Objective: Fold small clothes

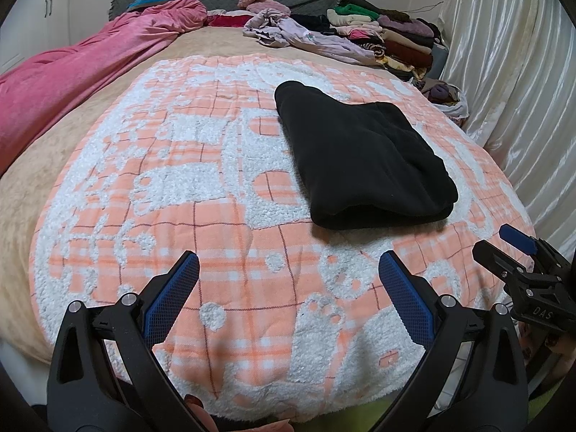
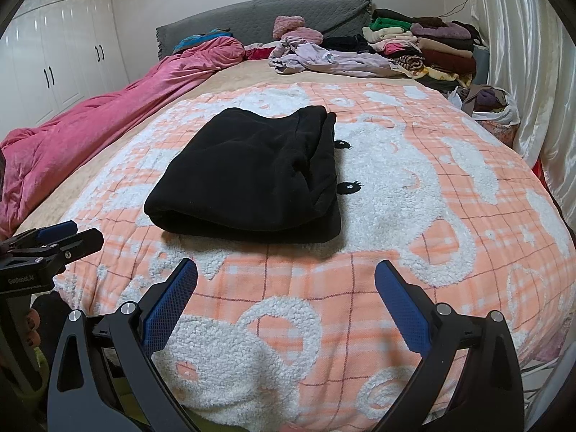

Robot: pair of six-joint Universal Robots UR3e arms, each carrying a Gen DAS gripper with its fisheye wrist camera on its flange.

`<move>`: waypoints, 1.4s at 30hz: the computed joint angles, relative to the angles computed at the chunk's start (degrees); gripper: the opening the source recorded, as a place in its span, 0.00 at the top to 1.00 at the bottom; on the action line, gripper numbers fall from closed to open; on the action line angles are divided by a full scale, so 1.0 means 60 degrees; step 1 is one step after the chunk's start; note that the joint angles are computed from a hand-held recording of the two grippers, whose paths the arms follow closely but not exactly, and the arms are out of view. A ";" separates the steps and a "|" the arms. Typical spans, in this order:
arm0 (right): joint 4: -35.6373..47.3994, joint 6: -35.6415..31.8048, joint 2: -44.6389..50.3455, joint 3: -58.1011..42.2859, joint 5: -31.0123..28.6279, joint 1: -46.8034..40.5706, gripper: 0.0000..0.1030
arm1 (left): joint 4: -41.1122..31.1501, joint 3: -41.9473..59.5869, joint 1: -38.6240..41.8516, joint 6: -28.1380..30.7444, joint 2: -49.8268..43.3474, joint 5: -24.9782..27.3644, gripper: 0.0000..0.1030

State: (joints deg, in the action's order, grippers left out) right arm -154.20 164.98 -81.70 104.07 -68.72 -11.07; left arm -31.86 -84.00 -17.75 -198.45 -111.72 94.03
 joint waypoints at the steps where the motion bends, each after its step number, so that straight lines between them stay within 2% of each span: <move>1: 0.0005 -0.0004 0.0000 -0.0001 -0.0010 0.0004 0.04 | -0.0009 0.0000 0.0004 0.0008 0.0002 -0.0009 0.09; 19: -0.0089 0.0167 0.0108 0.0028 -0.0320 0.0068 0.04 | -0.0200 -0.0107 0.0021 0.0101 0.0099 0.0246 0.09; 25: -0.0329 0.0551 0.0291 -0.0012 -0.0869 0.0111 0.04 | -0.0234 -0.0140 0.0041 0.0141 0.0058 0.0563 0.09; 29: -0.1053 0.1158 0.0269 0.0347 -0.1784 -0.0149 0.04 | -0.0463 -0.0290 0.0349 0.0164 0.0148 0.0477 0.09; 34: -0.1710 0.2008 -0.0119 0.1219 -0.3114 -0.1512 0.04 | -0.0085 -0.1377 0.1797 0.0377 0.0895 -0.0602 0.09; 38: -0.2265 0.2154 -0.0295 0.1983 -0.3952 -0.3992 0.05 | -0.0416 -0.1584 0.3653 0.0634 0.1212 -0.1016 0.09; 39: -0.2587 0.2026 -0.0110 0.2056 -0.4242 -0.4692 0.05 | -0.0503 -0.1529 0.4120 0.0755 0.1185 -0.1035 0.09; 42: -0.2822 0.1733 0.0833 0.1537 -0.4812 -0.6863 0.05 | -0.0790 -0.0768 0.5495 0.1331 0.0564 -0.0291 0.09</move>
State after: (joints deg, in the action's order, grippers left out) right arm -171.13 175.38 -76.70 113.29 -97.60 -52.25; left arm -36.60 -88.60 15.22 -190.47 -108.33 92.28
